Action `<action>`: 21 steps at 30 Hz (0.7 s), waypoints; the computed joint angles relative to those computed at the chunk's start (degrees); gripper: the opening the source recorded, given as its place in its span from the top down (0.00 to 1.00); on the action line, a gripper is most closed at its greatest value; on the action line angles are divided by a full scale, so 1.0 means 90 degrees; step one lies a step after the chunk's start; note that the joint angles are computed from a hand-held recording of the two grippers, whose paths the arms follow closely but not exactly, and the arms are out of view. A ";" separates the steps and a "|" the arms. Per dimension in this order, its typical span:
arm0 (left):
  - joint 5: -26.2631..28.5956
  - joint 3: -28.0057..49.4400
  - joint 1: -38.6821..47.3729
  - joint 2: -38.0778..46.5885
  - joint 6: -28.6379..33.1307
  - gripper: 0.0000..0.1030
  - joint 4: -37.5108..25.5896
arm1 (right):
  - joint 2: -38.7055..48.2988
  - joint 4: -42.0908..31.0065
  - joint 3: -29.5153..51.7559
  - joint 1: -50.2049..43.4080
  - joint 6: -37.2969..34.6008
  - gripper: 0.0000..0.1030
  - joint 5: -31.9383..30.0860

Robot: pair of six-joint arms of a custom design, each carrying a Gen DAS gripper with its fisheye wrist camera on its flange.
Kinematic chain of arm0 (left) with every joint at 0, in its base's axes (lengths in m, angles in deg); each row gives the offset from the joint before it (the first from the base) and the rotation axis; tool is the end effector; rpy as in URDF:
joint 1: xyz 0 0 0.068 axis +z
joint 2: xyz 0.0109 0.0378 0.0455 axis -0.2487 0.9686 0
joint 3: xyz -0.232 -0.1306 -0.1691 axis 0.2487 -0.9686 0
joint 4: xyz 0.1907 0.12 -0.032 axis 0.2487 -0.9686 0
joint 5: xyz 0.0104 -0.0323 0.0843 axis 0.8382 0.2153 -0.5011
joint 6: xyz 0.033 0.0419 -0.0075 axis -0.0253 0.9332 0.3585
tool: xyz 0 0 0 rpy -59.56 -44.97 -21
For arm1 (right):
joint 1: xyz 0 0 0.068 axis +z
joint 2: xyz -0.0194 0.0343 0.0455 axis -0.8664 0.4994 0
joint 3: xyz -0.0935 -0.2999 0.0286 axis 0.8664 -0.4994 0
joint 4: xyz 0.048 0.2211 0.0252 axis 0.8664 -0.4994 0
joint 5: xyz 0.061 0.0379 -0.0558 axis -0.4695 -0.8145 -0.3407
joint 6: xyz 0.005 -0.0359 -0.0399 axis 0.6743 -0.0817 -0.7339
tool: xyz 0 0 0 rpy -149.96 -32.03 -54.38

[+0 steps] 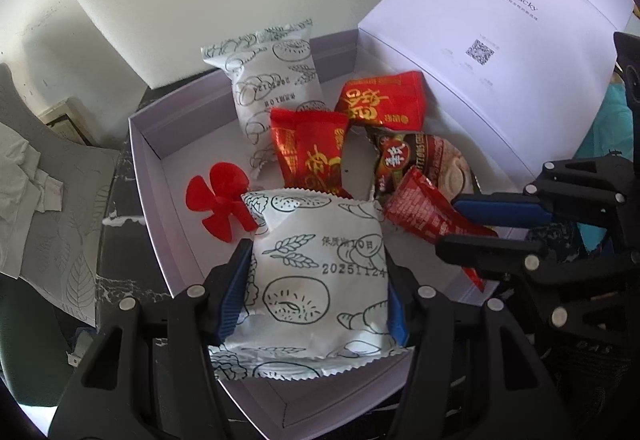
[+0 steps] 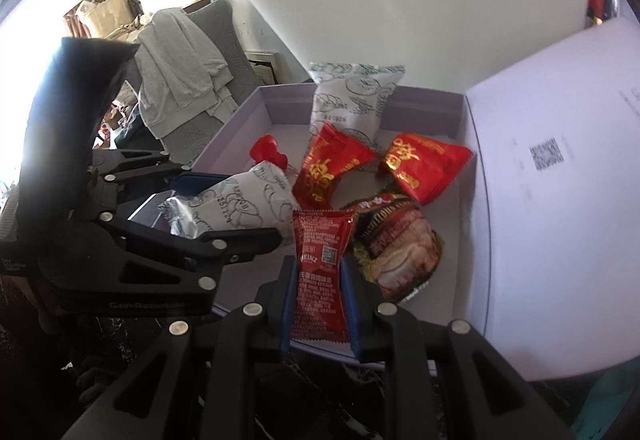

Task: Organize objects
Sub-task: 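Lower both items into the box and open both tools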

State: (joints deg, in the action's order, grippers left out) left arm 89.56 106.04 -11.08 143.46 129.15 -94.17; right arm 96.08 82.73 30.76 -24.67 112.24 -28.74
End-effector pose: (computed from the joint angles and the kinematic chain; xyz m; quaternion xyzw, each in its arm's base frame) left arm 0.3107 0.0035 0.1457 0.3937 0.8823 -0.1188 0.2289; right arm 0.2155 0.1455 0.1432 -0.0099 0.9442 0.1052 0.3120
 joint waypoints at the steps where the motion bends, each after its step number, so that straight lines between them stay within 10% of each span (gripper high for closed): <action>1: -0.0036 -0.0025 -0.0003 0.0012 -0.0005 0.46 0.0041 | 0.0038 0.0046 -0.0036 -0.0028 0.0061 0.79 -0.0008; 21: -0.0660 -0.0323 -0.0349 0.0145 -0.0180 0.39 0.0901 | 0.0451 0.0688 -0.0229 -0.0257 0.0201 0.78 -0.0312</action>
